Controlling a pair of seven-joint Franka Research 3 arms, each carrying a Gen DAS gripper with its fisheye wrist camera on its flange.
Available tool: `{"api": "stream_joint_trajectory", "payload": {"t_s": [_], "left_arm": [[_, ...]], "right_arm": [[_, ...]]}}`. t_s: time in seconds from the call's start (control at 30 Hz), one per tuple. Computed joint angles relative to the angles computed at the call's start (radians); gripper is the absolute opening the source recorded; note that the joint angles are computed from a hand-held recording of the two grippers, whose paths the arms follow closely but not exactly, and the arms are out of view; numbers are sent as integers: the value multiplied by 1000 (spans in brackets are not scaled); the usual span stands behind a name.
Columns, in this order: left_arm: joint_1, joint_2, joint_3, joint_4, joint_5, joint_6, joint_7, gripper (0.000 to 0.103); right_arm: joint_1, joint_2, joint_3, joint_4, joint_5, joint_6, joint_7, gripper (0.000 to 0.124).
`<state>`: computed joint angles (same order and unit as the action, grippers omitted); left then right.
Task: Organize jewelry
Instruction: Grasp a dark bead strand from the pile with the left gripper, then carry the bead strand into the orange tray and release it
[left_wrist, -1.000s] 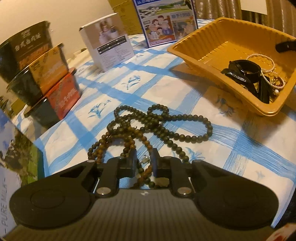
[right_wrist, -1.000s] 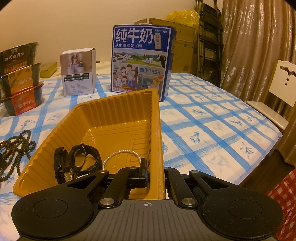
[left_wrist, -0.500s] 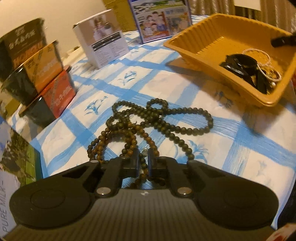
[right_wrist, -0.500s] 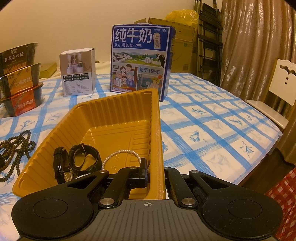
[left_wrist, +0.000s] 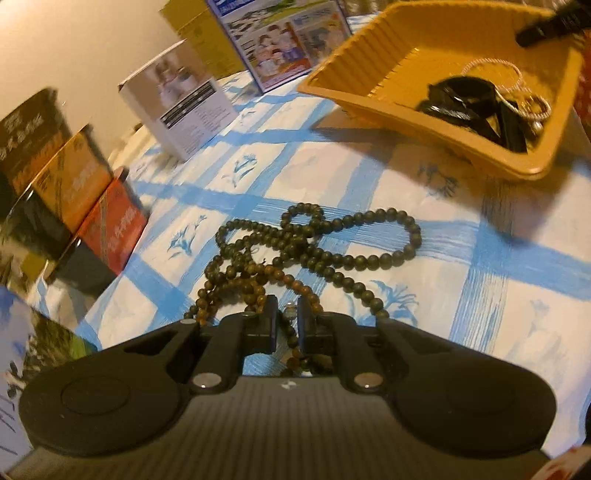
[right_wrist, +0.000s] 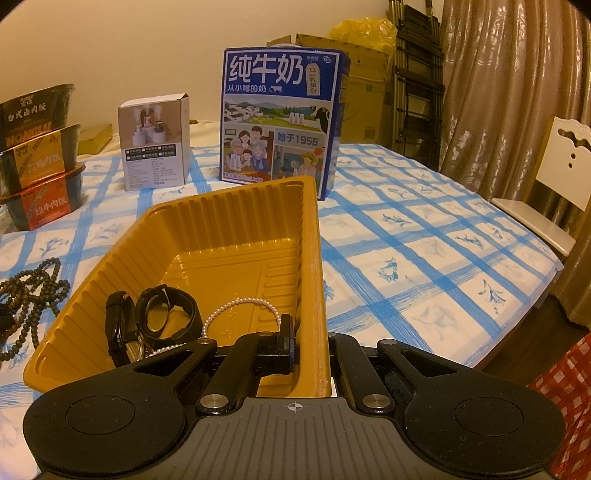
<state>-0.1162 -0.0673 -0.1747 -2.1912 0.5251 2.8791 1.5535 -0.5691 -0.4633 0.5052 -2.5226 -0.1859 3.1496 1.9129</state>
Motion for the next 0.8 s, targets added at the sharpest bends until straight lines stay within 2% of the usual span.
{"api": "stream_joint_trajectory", "payload": {"t_s": [0.17, 0.27, 0.57, 0.73, 0.8], "left_arm": [[-6, 22, 7, 21, -69, -6, 60, 10], [-11, 31, 9, 32, -132, -16, 104, 6], [-2, 4, 0, 14, -51, 15, -8, 5], [-9, -24, -1, 12, -75, 61, -24, 5], [-28, -32, 9, 13, -152, 83, 11, 5]], "right_arm": [[0, 0, 0, 1, -2, -1, 1, 3], [-1, 0, 0, 1, -3, -1, 3, 3], [1, 0, -1, 1, -7, -2, 3, 3], [-1, 0, 2, 3, -9, -3, 6, 3], [-4, 0, 7, 6, -12, -6, 9, 3]]}}
